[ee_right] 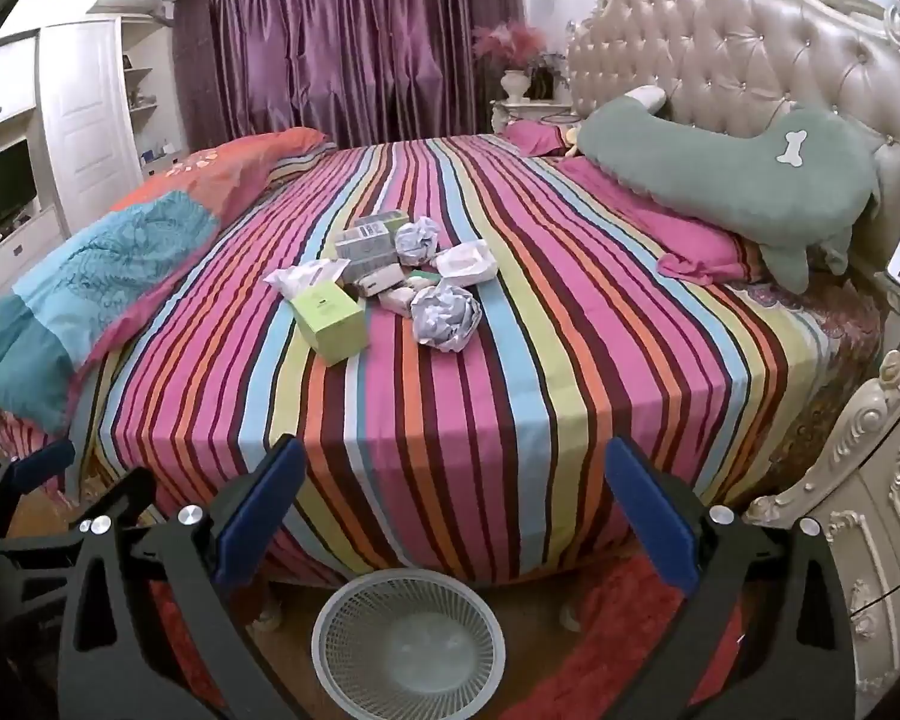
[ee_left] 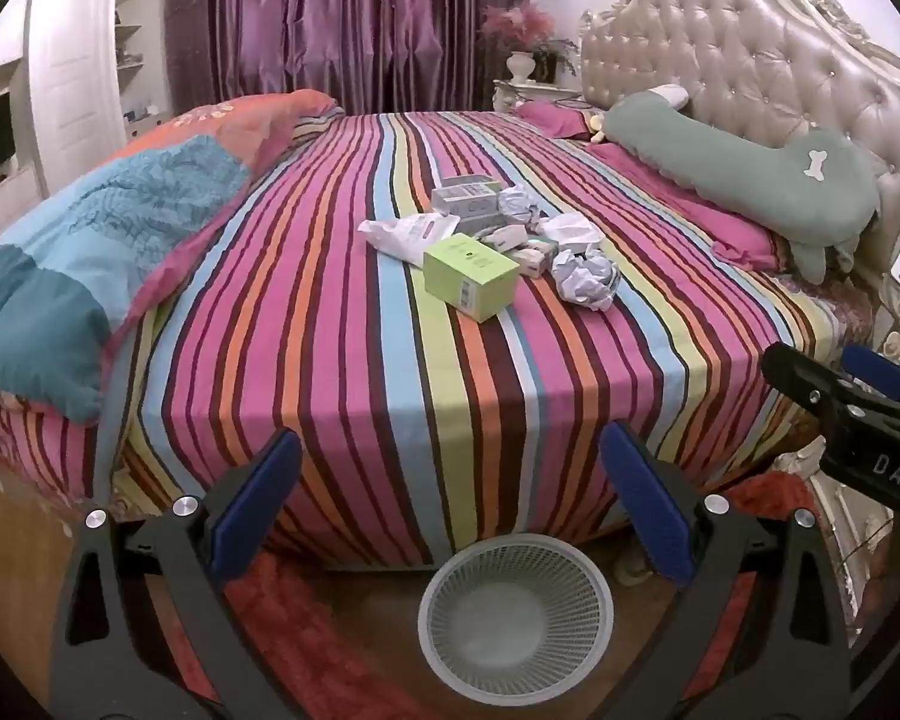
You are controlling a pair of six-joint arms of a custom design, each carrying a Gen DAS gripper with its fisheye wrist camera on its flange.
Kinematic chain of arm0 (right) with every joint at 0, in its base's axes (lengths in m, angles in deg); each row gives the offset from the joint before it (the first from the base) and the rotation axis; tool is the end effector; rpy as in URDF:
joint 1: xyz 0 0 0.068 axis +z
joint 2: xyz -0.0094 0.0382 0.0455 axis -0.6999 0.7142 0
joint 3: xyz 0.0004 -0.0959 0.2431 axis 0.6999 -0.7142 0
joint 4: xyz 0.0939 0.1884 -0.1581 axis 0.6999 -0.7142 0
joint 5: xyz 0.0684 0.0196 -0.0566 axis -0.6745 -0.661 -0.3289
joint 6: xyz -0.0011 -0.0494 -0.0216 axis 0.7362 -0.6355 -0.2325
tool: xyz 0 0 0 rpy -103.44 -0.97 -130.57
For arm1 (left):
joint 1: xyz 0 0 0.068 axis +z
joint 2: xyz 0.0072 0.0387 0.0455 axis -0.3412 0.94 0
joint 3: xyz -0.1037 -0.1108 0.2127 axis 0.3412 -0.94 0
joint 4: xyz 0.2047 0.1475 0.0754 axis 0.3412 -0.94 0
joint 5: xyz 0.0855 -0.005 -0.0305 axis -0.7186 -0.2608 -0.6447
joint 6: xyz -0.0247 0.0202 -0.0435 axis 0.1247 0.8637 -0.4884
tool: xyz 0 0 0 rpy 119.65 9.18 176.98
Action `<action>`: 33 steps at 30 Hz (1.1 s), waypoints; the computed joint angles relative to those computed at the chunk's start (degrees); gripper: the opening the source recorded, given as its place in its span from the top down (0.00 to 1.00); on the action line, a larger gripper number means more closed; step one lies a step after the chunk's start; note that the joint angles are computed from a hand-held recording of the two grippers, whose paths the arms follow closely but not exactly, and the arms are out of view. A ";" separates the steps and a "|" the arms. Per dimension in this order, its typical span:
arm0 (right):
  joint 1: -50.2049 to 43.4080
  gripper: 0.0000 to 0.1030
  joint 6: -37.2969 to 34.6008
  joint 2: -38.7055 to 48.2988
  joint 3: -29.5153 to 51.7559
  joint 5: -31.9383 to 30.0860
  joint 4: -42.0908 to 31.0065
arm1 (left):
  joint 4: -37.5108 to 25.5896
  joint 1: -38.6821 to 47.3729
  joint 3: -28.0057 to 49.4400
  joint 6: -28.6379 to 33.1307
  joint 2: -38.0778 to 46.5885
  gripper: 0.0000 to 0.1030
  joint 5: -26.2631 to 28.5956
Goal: Collect trash
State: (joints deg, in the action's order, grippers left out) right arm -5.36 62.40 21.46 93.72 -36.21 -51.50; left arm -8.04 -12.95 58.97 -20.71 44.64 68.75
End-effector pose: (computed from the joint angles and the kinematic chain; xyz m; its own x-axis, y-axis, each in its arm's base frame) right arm 0.2652 0.1861 0.4277 -0.5568 0.2081 -0.8042 0.2696 0.9610 0.0620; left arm 0.3664 0.0337 0.4187 -0.6248 0.1929 -0.7566 0.3005 0.9538 -0.0050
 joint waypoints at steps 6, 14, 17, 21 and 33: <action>-3.98 0.07 -3.13 2.14 2.06 -2.40 2.39 | -1.61 1.39 0.94 -1.45 0.29 0.06 1.00; -6.74 0.07 -6.41 3.67 2.83 -5.15 5.05 | -1.14 0.09 1.00 -3.03 0.71 0.06 -0.05; -6.41 0.07 -6.59 3.79 2.86 -4.23 5.07 | -1.10 0.07 1.07 -2.99 0.77 0.06 -0.07; -6.52 0.07 -6.18 3.80 2.89 -3.98 4.99 | -1.07 0.12 1.20 -3.02 0.85 0.06 0.17; -6.89 0.07 -5.80 3.88 2.94 -4.28 4.58 | -0.98 0.06 0.96 -3.56 0.69 0.06 0.32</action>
State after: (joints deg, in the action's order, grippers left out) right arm -12.25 56.60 25.34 96.66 -40.49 -46.93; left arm -9.02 -12.88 59.94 -24.27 45.33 69.07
